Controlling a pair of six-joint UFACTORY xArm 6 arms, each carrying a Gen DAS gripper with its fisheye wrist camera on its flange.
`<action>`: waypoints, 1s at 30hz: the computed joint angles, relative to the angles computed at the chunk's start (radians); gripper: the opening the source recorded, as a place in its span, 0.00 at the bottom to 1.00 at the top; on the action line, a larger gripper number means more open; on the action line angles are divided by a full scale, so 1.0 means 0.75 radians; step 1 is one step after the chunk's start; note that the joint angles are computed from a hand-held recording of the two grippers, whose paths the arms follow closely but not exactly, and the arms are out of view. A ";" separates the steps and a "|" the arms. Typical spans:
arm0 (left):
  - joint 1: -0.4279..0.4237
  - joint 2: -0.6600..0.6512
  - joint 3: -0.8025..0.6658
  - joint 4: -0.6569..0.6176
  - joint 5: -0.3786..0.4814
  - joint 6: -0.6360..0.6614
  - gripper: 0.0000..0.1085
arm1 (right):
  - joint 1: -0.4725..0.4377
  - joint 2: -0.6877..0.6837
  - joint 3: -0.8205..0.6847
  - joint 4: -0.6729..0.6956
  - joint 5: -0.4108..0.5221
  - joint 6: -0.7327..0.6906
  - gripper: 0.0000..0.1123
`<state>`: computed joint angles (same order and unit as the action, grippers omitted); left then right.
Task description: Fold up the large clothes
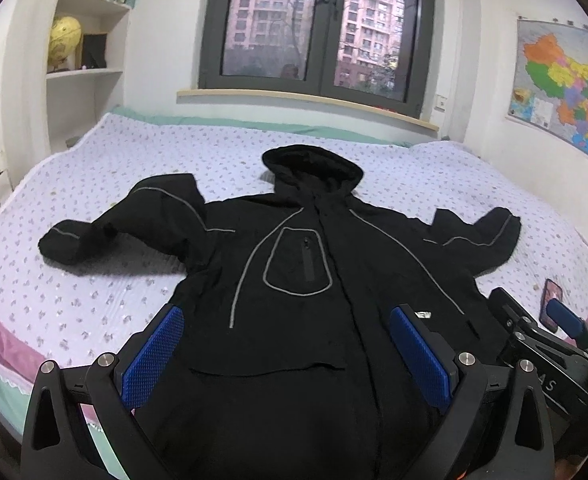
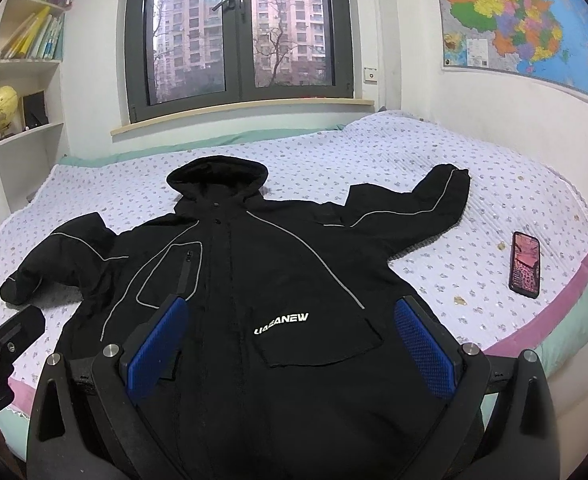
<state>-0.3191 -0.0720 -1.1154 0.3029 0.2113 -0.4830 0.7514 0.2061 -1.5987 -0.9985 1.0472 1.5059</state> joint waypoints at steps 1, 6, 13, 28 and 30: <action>0.003 0.009 -0.011 -0.003 0.005 0.005 0.95 | -0.003 0.006 -0.006 0.001 -0.002 -0.006 0.92; 0.004 0.004 0.017 0.200 0.009 -0.196 0.95 | -0.014 0.031 -0.023 0.032 -0.019 -0.033 0.92; 0.003 0.016 0.020 0.236 0.015 -0.229 0.95 | -0.022 0.045 -0.019 0.051 -0.048 -0.039 0.92; 0.014 0.034 0.022 0.274 -0.012 -0.211 0.95 | -0.024 0.092 -0.083 0.081 0.015 -0.062 0.92; 0.014 0.035 0.034 0.216 -0.035 -0.163 0.95 | -0.022 0.098 -0.090 0.082 0.019 -0.067 0.92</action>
